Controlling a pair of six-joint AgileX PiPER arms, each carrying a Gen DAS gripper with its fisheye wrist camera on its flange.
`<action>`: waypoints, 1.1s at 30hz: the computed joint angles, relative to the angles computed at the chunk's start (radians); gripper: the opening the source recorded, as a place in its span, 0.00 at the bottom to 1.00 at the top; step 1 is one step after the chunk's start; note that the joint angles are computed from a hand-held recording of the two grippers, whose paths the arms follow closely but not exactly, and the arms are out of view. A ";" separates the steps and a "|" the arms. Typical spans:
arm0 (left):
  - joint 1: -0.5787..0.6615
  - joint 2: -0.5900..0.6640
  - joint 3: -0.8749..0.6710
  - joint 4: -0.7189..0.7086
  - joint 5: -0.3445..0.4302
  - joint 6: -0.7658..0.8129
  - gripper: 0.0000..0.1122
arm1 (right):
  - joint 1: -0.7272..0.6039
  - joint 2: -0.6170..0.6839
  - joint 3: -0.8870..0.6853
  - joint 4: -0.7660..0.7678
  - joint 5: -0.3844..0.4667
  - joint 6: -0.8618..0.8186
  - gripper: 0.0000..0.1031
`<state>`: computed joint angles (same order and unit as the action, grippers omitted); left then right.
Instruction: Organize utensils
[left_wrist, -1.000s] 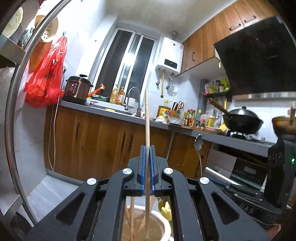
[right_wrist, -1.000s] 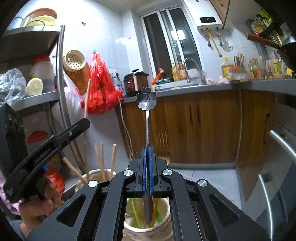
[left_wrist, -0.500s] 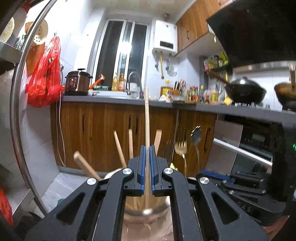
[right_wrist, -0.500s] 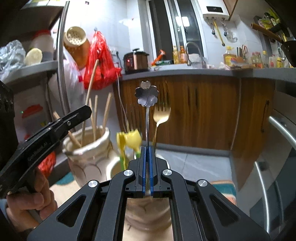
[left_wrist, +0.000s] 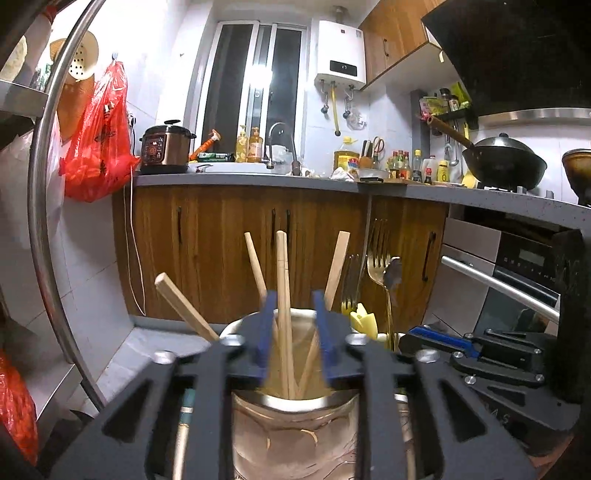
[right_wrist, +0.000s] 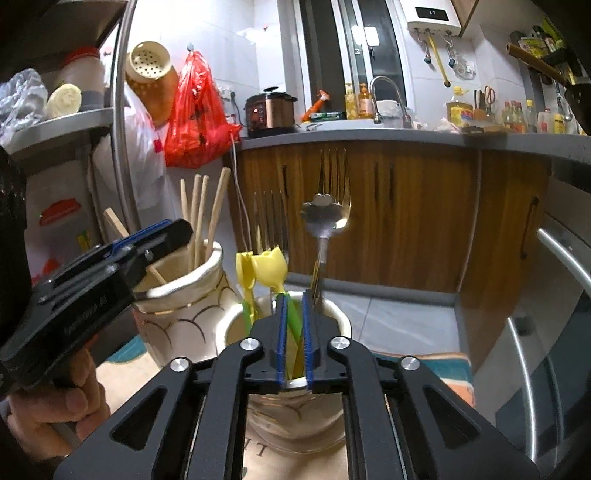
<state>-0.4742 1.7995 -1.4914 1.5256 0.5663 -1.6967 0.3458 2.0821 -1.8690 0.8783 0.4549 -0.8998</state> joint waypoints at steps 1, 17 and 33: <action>-0.005 -0.005 0.009 0.017 0.006 -0.012 0.32 | -0.001 -0.009 0.011 0.013 -0.006 -0.015 0.11; -0.155 -0.229 0.265 0.155 0.151 -0.110 0.84 | -0.061 -0.210 0.306 0.391 -0.048 -0.412 0.63; -0.197 -0.345 0.385 -0.045 0.167 -0.059 0.87 | -0.100 -0.368 0.566 0.597 -0.058 -0.657 0.94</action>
<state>-0.6710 1.4546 -1.1066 1.4806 0.7334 -1.7559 0.2455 1.7137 -1.3029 1.4749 0.3969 -1.5571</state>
